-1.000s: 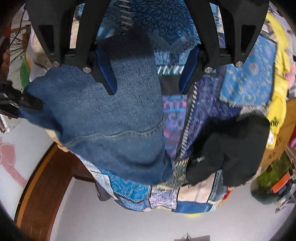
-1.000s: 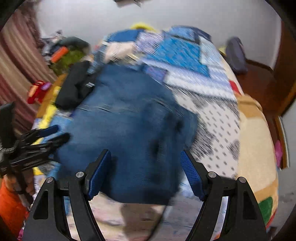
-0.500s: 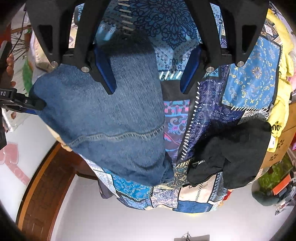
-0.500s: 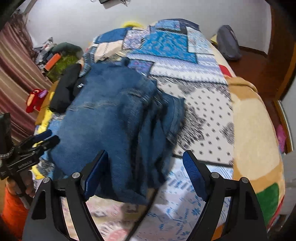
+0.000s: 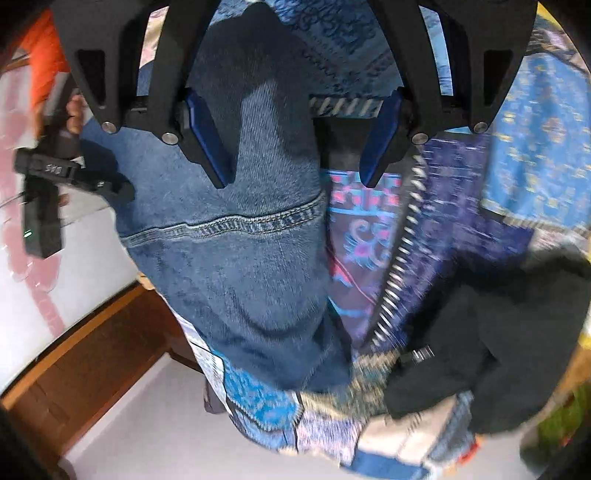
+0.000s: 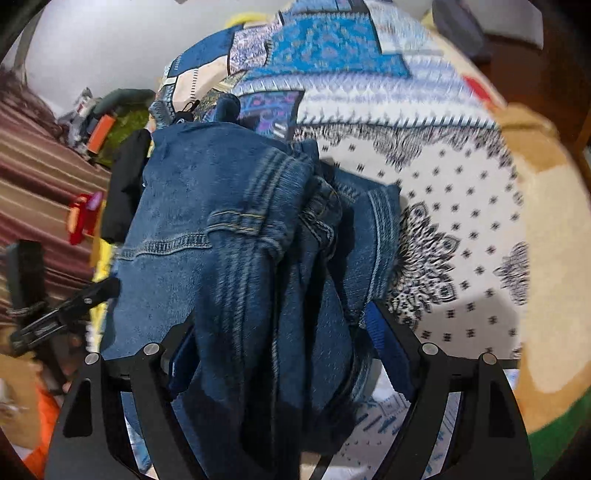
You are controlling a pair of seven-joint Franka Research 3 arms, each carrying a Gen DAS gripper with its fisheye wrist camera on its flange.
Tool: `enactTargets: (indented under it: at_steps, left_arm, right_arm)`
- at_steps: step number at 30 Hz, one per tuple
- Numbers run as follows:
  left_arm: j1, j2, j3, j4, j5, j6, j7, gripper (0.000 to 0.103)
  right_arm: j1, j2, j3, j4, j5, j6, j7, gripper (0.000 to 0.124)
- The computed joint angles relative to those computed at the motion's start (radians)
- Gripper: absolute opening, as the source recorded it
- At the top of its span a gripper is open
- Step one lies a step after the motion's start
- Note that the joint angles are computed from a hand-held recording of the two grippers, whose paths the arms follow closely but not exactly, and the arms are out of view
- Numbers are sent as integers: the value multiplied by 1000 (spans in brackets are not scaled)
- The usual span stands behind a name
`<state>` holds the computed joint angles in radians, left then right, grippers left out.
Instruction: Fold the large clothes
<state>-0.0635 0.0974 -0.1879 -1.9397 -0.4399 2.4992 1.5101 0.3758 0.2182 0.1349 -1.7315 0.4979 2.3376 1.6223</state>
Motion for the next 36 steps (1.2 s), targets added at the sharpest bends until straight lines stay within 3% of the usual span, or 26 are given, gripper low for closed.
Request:
enactTargets:
  at_steps: [3, 7, 13, 16, 19, 22, 24, 26, 29, 36]
  left_arm:
    - [29, 50, -9, 51, -138, -57, 80, 72]
    - [53, 120, -20, 131, -177, -126, 105, 76]
    - [89, 215, -56, 228, -235, -197, 130, 80]
    - [99, 241, -71, 248, -260, -200, 143, 81]
    - [101, 251, -81, 257, -273, -197, 143, 80]
    - [96, 256, -90, 259, -279, -197, 141, 80]
    - [83, 238, -89, 238, -256, -175, 140, 76]
    - [65, 226, -87, 233, -226, -152, 127, 65]
    - [60, 196, -92, 222, -225, -136, 138, 55]
    - [46, 61, -70, 145, -284, -64, 212, 48]
  right_arm:
    - [-21, 19, 2, 3, 55, -13, -27, 94]
    - [-37, 45, 8, 20, 107, -28, -70, 101]
    - [-83, 100, 25, 65, 255, -86, -135, 103]
    - [-78, 104, 23, 73, 251, -84, -150, 102]
    - [-78, 100, 27, 73, 268, -84, -162, 92]
    - [-93, 94, 35, 71, 321, -100, -196, 70]
    - [-85, 78, 29, 63, 309, -93, -196, 60]
    - [-76, 61, 24, 54, 295, -82, -192, 46]
    - [-65, 31, 20, 48, 275, -76, -192, 39]
    - [-1, 43, 23, 179, 124, -77, -156, 36]
